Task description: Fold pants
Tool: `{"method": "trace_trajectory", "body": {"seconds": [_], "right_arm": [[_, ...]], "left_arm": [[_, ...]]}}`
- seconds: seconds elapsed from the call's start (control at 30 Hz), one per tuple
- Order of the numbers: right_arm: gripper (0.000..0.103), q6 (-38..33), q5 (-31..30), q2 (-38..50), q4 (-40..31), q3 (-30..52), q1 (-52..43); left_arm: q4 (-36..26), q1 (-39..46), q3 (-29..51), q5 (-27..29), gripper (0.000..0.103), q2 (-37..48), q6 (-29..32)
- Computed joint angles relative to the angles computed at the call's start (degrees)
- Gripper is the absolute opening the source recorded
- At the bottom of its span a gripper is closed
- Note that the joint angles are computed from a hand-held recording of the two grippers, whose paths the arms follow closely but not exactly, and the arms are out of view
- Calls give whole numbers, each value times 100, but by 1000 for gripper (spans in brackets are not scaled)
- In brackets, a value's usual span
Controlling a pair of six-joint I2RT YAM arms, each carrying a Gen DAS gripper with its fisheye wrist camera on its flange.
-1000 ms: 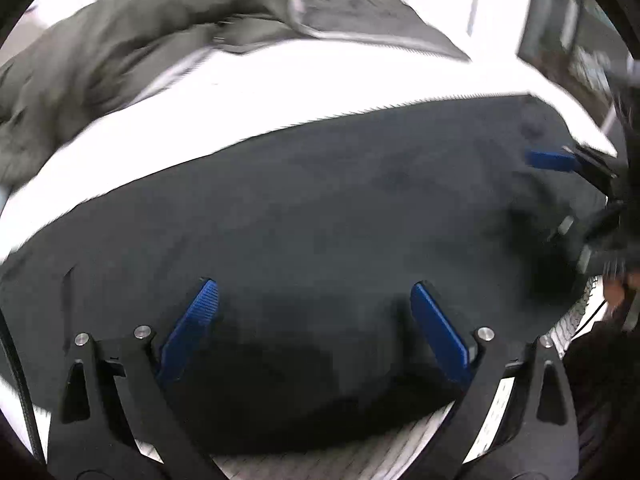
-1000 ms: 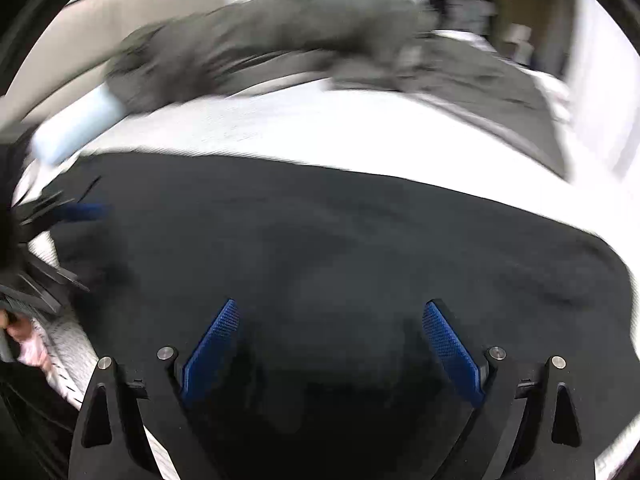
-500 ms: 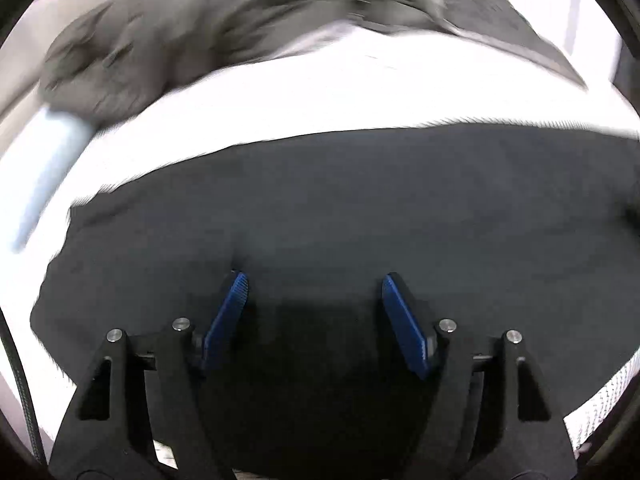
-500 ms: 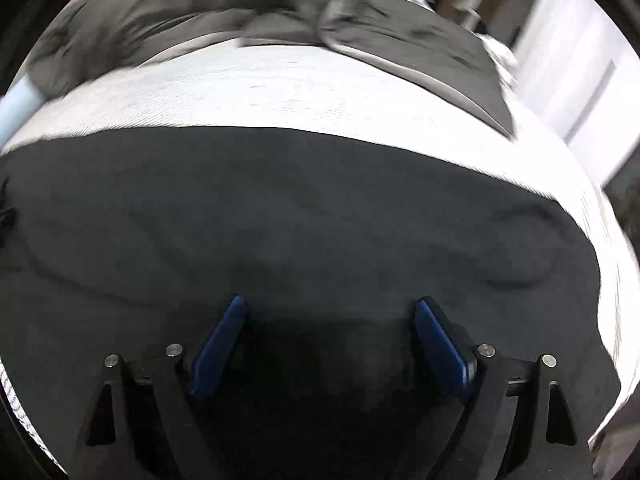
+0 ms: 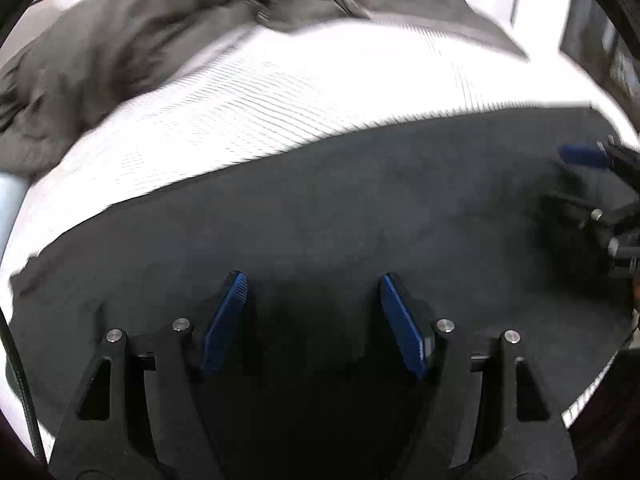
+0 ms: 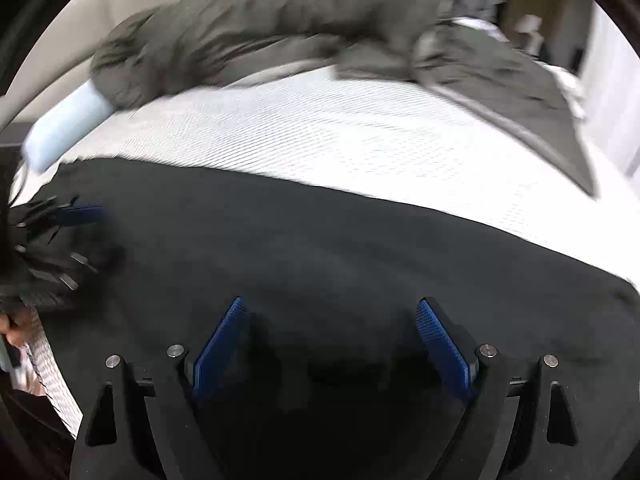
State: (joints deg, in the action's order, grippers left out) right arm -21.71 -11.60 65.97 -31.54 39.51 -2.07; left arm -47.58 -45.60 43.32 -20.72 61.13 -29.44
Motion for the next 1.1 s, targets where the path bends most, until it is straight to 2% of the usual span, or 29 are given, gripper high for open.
{"method": "trace_trajectory", "body": {"seconds": [0.1, 0.13, 0.17, 0.23, 0.3, 0.33, 0.4, 0.47, 0.53, 0.57, 0.63, 0.7, 0.77, 0.83, 0.93, 0.97, 1.03, 1.07, 1.1], "right_arm": [[88, 170, 765, 554, 272, 52, 778], [88, 109, 927, 623, 337, 24, 808], [88, 56, 888, 613, 329, 27, 699], [89, -222, 946, 575, 247, 105, 160], [92, -432, 1443, 609, 595, 61, -358], [94, -527, 1554, 670, 764, 66, -646], [97, -671, 1373, 901, 996, 187, -1317], [97, -634, 1005, 1137, 975, 403, -1809], [97, -506, 791, 1162, 742, 549, -1927], [97, -392, 843, 1056, 673, 551, -1874], [97, -262, 445, 694, 373, 562, -1678], [97, -36, 83, 468, 149, 598, -1293], [97, 275, -114, 244, -55, 603, -699], [97, 589, -167, 349, -77, 647, -82], [97, 824, 358, 744, 133, 657, 727], [97, 781, 652, 994, 231, 709, 874], [97, 780, 1676, 1207, 492, 565, 1283], [97, 641, 1868, 1176, 686, 440, 1232], [97, 534, 1726, 1156, 645, 465, 998]], "left_arm": [[199, 258, 145, 51, 71, 381, 173], [187, 389, 110, 64, 72, 327, 206], [105, 627, 16, -6, 77, 161, 262], [72, 1100, -264, 73, 88, -353, 472], [-116, 1635, -474, -242, 88, -665, 663], [-103, 2043, -636, -195, 88, -958, 846], [34, 3013, -878, 362, 88, -1433, 1108], [19, 3329, -941, 559, 85, -1653, 1110], [-55, 3211, -861, 457, 80, -1631, 1078], [-150, 3035, -769, 375, 78, -1603, 925], [-261, 2409, -534, 48, 78, -1607, 481], [-150, 1838, -309, 239, 78, -1508, 344], [73, 1183, -67, 90, 78, -994, 151], [436, 739, 212, -4, 78, -99, 168], [789, 619, 553, 224, 78, 1186, 393], [915, 709, 547, 264, 82, 1421, 424], [1099, 981, 407, 455, 86, 1301, 500], [1012, 1200, 392, 389, 85, 1203, 565], [998, 1383, 338, 281, 85, 1115, 647]]}}
